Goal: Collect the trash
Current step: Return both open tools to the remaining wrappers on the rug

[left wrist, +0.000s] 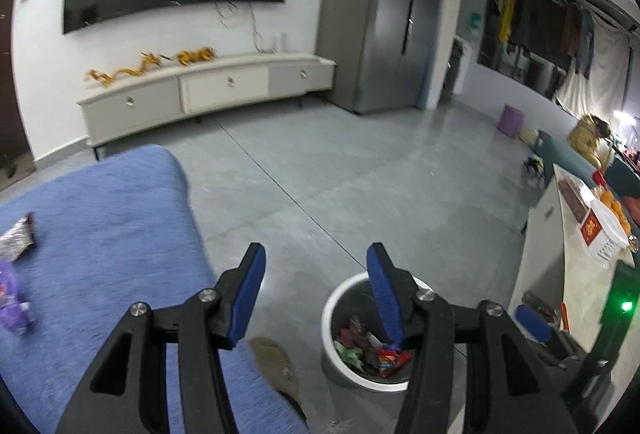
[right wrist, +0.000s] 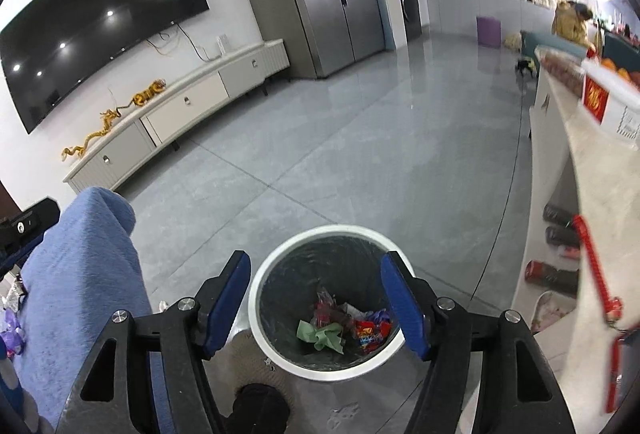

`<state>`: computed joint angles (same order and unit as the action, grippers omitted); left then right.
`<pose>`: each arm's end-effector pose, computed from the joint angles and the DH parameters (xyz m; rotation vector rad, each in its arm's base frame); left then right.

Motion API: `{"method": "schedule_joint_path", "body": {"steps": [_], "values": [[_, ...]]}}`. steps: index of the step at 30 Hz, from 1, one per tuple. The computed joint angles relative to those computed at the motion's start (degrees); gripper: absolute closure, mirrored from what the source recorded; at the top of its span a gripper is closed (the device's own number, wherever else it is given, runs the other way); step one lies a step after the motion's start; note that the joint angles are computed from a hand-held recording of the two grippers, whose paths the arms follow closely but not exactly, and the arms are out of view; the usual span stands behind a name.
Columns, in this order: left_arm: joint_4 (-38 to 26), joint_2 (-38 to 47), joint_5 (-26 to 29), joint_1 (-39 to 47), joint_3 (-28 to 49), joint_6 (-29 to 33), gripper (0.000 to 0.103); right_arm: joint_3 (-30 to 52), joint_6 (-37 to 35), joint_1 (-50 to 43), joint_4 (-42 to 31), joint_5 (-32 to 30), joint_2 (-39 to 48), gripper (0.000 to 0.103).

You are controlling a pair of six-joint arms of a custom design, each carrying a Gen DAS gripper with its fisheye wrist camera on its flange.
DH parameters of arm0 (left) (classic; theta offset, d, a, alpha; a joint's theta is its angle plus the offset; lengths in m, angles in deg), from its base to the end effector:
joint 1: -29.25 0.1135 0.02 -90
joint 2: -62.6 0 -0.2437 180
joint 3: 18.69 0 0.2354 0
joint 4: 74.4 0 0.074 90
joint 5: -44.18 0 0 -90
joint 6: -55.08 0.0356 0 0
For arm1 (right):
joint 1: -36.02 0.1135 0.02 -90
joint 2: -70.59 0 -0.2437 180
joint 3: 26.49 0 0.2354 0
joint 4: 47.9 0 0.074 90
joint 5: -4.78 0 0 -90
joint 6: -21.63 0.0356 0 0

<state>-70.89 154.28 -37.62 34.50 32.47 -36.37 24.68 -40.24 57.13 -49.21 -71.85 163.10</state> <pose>0.2926 0.0218 0.1384 -0.0503 2.2112 -0.1218 0.2710 0.0958 0.1279 0.2581 2.2821 0.1746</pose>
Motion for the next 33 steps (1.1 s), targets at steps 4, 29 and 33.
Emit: {"method": "schedule_joint_path", "body": {"steps": [4,29,33], "values": [[-0.09,-8.61,0.70,3.42,-5.50,1.52,0.048,-1.14,0.56,4.09,-3.25,4.16,-6.44,0.035],[-18.16,-41.02,31.75,42.64,-13.11,11.03,0.035,6.18,3.69,31.15,-19.98,25.92,-18.54,0.031],[-21.32,-42.04,37.95,50.67,-12.57,14.11,0.035,7.43,4.36,35.60,-22.18,29.23,-18.93,0.031]]}}
